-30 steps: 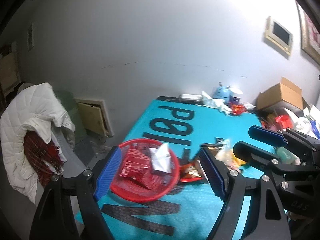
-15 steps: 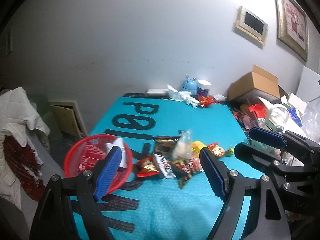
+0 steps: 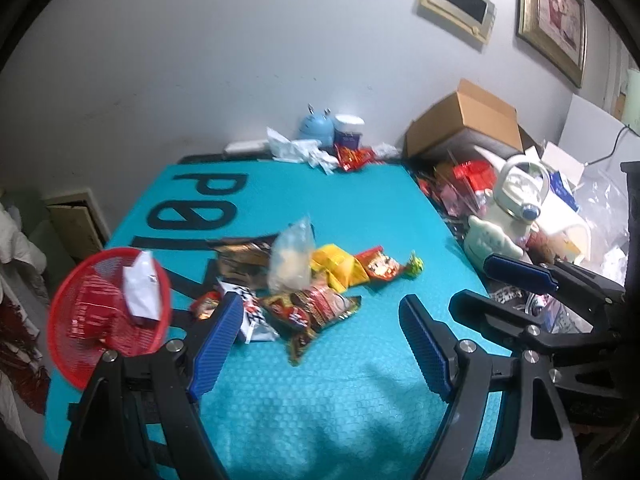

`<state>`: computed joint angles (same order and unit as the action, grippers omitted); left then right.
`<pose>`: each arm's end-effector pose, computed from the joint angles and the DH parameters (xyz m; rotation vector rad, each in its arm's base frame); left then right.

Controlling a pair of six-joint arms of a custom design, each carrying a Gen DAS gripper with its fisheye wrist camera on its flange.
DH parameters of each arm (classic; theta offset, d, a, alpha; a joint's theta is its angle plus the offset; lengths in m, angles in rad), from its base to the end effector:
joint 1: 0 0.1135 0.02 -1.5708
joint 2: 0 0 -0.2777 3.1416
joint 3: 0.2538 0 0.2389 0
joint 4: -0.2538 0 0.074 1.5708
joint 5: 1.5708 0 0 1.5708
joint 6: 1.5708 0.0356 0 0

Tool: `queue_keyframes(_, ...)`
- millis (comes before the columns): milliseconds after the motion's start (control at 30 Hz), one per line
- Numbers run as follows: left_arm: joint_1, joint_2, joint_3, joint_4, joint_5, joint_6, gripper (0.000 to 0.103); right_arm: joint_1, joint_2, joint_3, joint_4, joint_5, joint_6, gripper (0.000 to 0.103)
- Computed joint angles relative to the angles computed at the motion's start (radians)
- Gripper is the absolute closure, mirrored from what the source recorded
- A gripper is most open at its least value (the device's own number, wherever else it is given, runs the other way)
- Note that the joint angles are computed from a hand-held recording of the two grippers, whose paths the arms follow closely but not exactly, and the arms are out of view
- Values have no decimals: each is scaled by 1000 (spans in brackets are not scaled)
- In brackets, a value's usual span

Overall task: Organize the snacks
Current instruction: 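Move both tools back over the remaining snacks on the table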

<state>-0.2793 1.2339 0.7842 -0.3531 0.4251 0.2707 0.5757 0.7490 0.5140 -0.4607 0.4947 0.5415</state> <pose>0.2233 -0.0793 0.2525 0.8284 2.1877 -0.5070 0.1236 0.0600 0.2396 0.2178 2.1601 0.0729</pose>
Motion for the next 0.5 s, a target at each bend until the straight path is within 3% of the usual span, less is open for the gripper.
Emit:
queue_keyframes(233, -59, 115, 14, 41, -21, -23, 23, -232, -1, -78, 74, -192, -80, 43)
queue_keyframes(500, -114, 287, 74, 83, -71, -18, 23, -465, 123, -125, 213, -362, -167, 43)
